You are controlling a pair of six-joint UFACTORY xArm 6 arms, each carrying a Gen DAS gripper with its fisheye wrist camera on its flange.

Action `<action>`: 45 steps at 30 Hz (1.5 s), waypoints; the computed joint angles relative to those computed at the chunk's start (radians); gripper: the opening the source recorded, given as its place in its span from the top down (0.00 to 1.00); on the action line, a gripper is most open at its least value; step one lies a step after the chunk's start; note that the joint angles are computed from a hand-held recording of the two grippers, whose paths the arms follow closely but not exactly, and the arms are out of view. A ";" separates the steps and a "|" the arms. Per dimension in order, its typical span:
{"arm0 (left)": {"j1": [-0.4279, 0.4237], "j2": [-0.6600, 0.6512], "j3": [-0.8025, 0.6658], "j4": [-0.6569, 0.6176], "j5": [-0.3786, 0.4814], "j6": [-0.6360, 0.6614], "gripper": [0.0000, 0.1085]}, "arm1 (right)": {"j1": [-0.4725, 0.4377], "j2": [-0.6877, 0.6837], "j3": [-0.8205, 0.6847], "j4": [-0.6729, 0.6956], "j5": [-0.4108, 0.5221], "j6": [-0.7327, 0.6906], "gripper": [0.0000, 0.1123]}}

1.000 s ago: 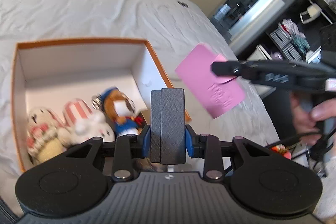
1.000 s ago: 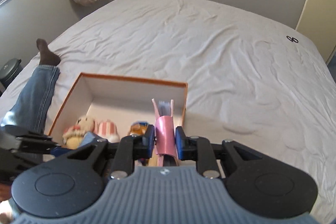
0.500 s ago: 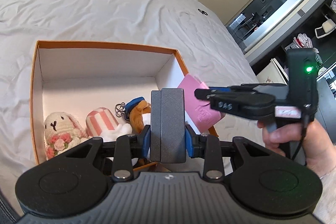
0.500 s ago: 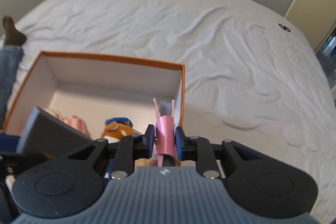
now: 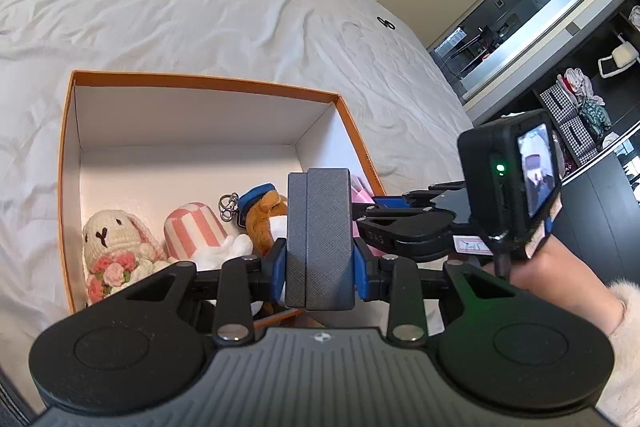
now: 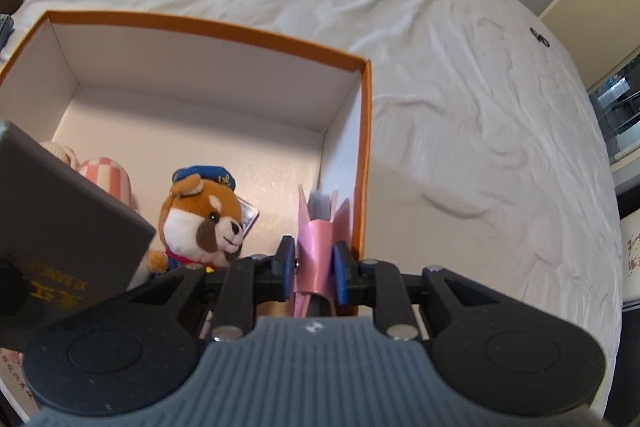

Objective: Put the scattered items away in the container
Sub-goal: 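Lower the pink case and grey box into the orange box and open both grippers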

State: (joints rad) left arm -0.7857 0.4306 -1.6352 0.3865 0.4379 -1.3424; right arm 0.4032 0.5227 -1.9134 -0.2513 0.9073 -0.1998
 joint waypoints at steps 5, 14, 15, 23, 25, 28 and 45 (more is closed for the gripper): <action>0.001 0.001 0.001 -0.006 -0.002 0.007 0.65 | 0.008 0.060 -0.105 -0.003 0.091 -0.030 0.80; 0.008 0.002 0.007 -0.032 -0.019 0.022 0.65 | 0.002 0.123 -0.247 0.032 0.270 -0.122 0.82; 0.008 0.002 0.007 -0.032 -0.018 0.022 0.65 | 0.002 0.118 -0.242 0.032 0.274 -0.125 0.82; 0.009 0.002 0.007 -0.034 -0.016 0.027 0.65 | 0.011 0.100 -0.242 0.017 0.328 -0.190 0.83; 0.009 0.003 0.006 -0.036 -0.014 0.030 0.65 | 0.012 0.096 -0.240 0.015 0.338 -0.199 0.87; 0.010 0.003 0.007 -0.042 -0.015 0.035 0.65 | 0.008 0.111 -0.263 0.027 0.374 -0.222 0.94; 0.015 0.009 -0.016 -0.058 0.018 0.057 0.65 | -0.029 0.193 -0.410 0.138 0.329 -0.228 0.92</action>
State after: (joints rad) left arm -0.7706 0.4397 -1.6507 0.3289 0.4561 -1.2849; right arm 0.3743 0.7152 -2.3239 -0.1132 1.2362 -0.4282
